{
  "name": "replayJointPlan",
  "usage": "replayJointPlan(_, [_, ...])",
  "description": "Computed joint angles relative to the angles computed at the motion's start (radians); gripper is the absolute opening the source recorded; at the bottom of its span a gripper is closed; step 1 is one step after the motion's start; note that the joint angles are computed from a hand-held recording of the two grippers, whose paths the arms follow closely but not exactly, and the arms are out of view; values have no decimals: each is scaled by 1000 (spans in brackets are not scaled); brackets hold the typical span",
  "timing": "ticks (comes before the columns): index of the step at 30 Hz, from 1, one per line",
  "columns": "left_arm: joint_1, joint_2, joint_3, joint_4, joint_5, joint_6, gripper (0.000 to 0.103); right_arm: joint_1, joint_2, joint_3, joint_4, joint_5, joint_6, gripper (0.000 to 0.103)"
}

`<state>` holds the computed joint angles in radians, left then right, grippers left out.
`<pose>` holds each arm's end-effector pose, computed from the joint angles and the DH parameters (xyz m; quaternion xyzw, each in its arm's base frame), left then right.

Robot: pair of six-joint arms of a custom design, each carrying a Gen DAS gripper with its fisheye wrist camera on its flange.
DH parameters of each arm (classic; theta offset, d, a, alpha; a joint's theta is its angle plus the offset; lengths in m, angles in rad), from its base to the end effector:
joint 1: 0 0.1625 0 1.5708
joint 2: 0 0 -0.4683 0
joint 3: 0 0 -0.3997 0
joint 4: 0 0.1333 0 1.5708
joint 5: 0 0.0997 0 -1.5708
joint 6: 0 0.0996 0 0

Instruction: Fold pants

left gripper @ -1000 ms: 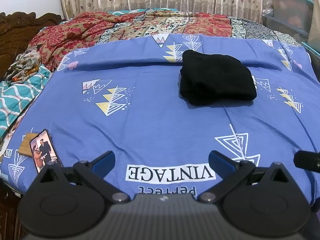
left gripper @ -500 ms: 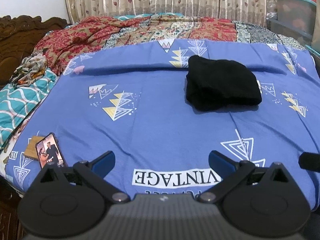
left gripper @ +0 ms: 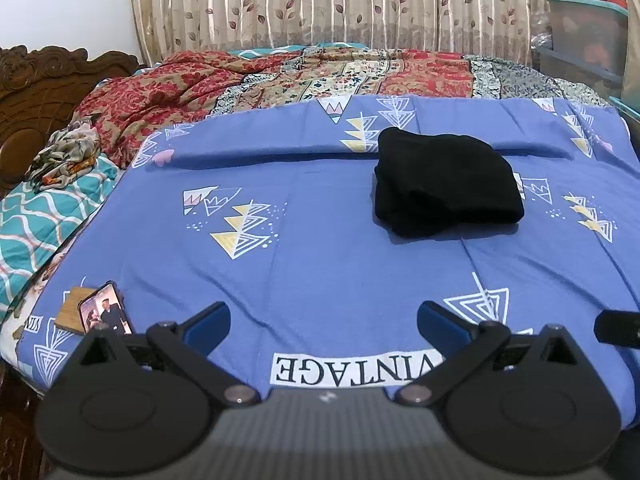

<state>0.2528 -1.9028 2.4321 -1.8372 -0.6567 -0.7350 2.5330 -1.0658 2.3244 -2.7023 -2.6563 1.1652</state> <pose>-0.2111 -0.2737 0.3188 0.3111 0.8355 -0.3134 0.3272 0.3888 -0.2158 0.1332 -0.0540 -0.8535 0.4242 0.2979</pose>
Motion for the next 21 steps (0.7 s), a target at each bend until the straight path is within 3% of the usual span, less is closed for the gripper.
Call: replayJointPlan(21, [-10, -14, 10, -20, -5, 5, 103, -2, 3, 5, -13, 4, 6, 90])
